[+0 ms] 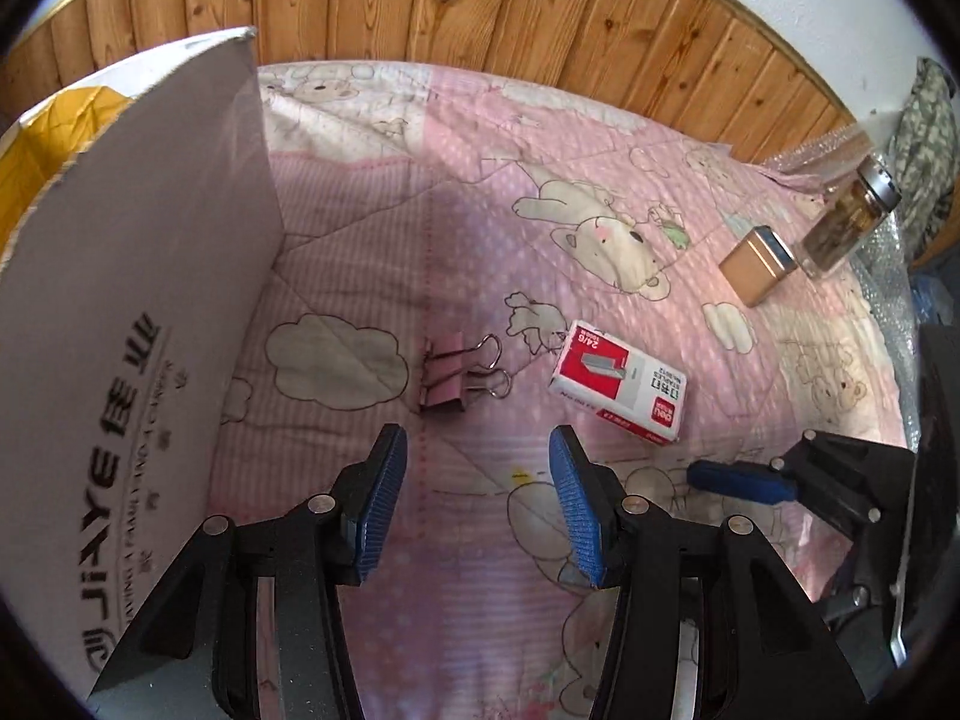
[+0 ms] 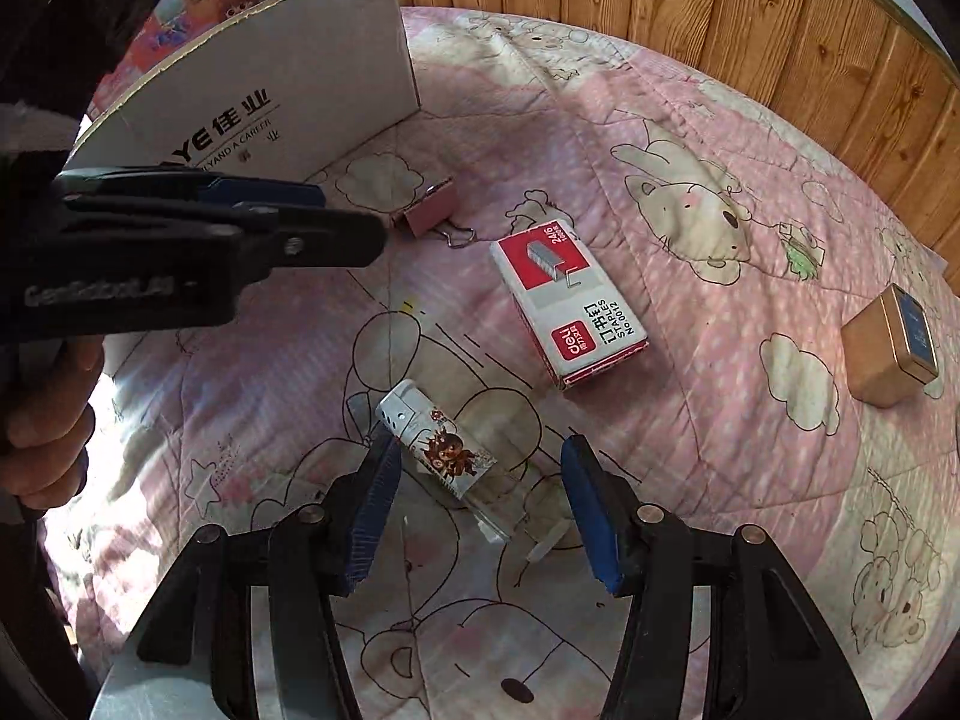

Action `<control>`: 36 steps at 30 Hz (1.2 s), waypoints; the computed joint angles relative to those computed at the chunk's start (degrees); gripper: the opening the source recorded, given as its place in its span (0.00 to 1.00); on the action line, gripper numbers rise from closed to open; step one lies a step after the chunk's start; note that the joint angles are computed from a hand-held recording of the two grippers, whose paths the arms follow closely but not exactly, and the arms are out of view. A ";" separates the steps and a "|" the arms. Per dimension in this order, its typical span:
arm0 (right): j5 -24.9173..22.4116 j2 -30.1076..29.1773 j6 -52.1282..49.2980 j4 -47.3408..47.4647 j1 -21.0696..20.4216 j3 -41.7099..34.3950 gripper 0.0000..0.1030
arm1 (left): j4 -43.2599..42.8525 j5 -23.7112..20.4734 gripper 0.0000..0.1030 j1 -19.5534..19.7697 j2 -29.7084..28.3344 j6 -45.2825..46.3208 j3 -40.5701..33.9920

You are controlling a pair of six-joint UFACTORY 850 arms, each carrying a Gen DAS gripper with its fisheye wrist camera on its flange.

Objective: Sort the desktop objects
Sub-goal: 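Move the left gripper toward the pink binder clip while the right approaches the small white printed bottle, then close the left gripper on the pink binder clip while the right grasps the white bottle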

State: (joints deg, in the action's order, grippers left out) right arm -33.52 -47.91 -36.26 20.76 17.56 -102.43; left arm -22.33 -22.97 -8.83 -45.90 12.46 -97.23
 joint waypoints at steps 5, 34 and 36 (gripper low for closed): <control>1.65 0.53 -3.72 2.04 -0.10 1.74 0.55 | 5.10 -0.93 0.51 -0.38 -4.49 -7.05 -5.40; -1.09 2.98 -5.17 7.63 -0.87 3.31 0.20 | 7.03 2.63 0.19 -0.10 -3.73 -7.93 -3.71; -1.58 3.07 -5.15 8.42 -0.99 3.22 0.20 | 4.28 2.44 0.19 0.14 -2.99 -5.92 -2.84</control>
State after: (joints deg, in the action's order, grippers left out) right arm -35.10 -44.84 -41.41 29.18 16.57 -99.21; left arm -18.05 -20.53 -8.69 -48.89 6.54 -100.07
